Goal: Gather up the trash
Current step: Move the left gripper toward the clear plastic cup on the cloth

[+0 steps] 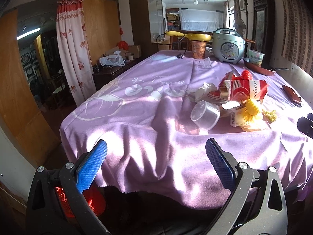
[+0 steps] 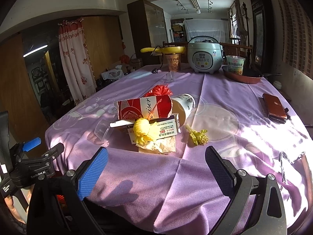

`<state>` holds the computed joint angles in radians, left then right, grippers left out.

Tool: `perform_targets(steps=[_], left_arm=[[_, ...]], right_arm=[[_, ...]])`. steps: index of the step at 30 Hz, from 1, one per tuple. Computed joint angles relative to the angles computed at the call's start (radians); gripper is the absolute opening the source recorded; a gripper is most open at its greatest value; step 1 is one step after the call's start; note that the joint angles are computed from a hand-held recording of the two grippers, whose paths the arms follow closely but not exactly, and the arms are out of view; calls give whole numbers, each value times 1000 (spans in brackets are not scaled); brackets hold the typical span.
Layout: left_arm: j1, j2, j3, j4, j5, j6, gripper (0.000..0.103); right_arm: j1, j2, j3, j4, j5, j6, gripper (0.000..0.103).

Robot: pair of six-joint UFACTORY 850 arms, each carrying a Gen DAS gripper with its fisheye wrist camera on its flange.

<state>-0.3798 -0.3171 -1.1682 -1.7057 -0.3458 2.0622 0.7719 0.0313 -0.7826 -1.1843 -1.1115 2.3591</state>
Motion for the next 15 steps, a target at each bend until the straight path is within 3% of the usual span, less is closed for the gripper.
perform_targets(steps=[4, 7, 15], left_arm=[[31, -74, -103, 272, -42, -330, 96], [42, -115, -161, 405, -101, -482, 96], [-21, -180, -247, 486, -217, -505, 96]], right_arm=[[-26, 10, 19, -6, 49, 20, 98], [-47, 14, 30, -12, 82, 27, 98], [-79, 41, 76, -52, 120, 68, 98]])
